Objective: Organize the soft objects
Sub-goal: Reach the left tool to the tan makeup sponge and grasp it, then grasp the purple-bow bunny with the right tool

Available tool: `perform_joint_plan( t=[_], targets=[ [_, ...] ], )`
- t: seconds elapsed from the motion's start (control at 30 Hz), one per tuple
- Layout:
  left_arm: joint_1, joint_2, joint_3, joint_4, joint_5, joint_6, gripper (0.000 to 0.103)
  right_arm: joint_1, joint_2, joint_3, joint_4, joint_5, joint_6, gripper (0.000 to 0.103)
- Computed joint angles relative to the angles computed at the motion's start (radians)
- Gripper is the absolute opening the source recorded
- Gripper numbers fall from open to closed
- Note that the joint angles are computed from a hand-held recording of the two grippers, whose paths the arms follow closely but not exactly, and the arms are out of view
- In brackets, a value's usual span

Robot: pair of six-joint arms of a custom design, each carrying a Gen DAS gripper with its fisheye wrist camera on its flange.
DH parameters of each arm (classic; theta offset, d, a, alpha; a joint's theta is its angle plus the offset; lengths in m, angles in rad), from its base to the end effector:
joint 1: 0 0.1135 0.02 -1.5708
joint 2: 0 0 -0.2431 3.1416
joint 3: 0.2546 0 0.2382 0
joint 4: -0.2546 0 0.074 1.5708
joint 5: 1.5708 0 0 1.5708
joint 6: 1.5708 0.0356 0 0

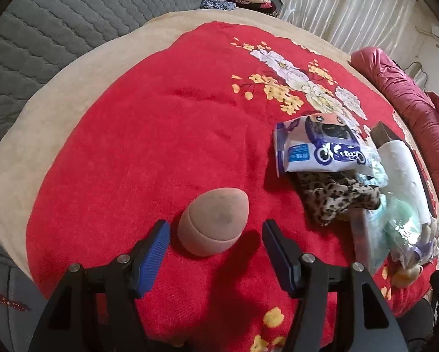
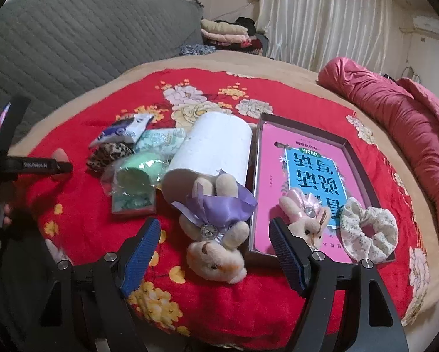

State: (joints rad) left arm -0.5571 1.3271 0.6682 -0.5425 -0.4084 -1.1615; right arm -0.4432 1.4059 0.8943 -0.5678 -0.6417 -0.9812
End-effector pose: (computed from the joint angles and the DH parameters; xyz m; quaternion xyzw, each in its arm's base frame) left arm 0.1932 -0.1037 0.1562 -0.3220 0.9079 -0.0060 0.2684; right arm 0.2430 -0.0918 0.2024 -0.3186 0.8670 0.0807 0.3746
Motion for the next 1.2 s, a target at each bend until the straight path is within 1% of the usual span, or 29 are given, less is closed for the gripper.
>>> perform_joint_plan(
  t=[0.17,0.33,0.43,0.57,0.67,0.7,0.73,0.77,0.8,0.93,1.0,1.1,1.2],
  targets=[
    [0.014,0.016,-0.004,0.027,0.002,0.018,0.064,0.071,-0.013,-0.083,0.148,0.090,0.021,0.077],
    [0.022,0.029,-0.010,0.056,0.002,0.024,0.061,0.138,-0.006,-0.156,0.264,0.177,0.013,0.077],
    [0.036,0.033,-0.024,0.088,0.013,0.034,0.059,0.177,-0.012,-0.210,0.363,0.224,0.020,0.077],
    [0.051,0.024,-0.039,0.105,0.017,0.033,0.051,0.226,0.019,-0.248,0.486,0.302,0.034,0.077],
    [0.059,0.020,-0.048,0.114,0.017,0.031,0.048,0.234,0.050,-0.248,0.536,0.306,0.037,0.078],
    [0.059,0.020,-0.049,0.114,0.017,0.031,0.048,0.237,0.055,-0.246,0.543,0.304,0.037,0.077],
    [0.058,0.022,-0.048,0.114,0.015,0.031,0.048,0.235,0.058,-0.242,0.542,0.294,0.031,0.074],
    [0.058,0.021,-0.049,0.113,0.015,0.030,0.047,0.233,0.060,-0.244,0.553,0.283,0.021,0.063],
    [0.059,0.024,-0.046,0.112,0.014,0.031,0.046,0.237,0.056,-0.251,0.567,0.283,0.017,0.061],
    [0.062,0.027,-0.045,0.112,0.011,0.035,0.046,0.226,0.066,-0.221,0.518,0.254,0.015,0.057],
    [0.059,0.029,-0.043,0.109,0.008,0.033,0.045,0.201,0.074,-0.179,0.455,0.215,0.027,0.055],
    [0.057,0.021,-0.049,0.110,0.005,0.026,0.042,0.156,0.075,-0.125,0.366,0.151,0.038,0.054],
    [0.059,0.001,-0.067,0.128,0.003,0.024,0.042,0.106,0.068,-0.078,0.283,0.082,0.048,0.054]
  ],
)
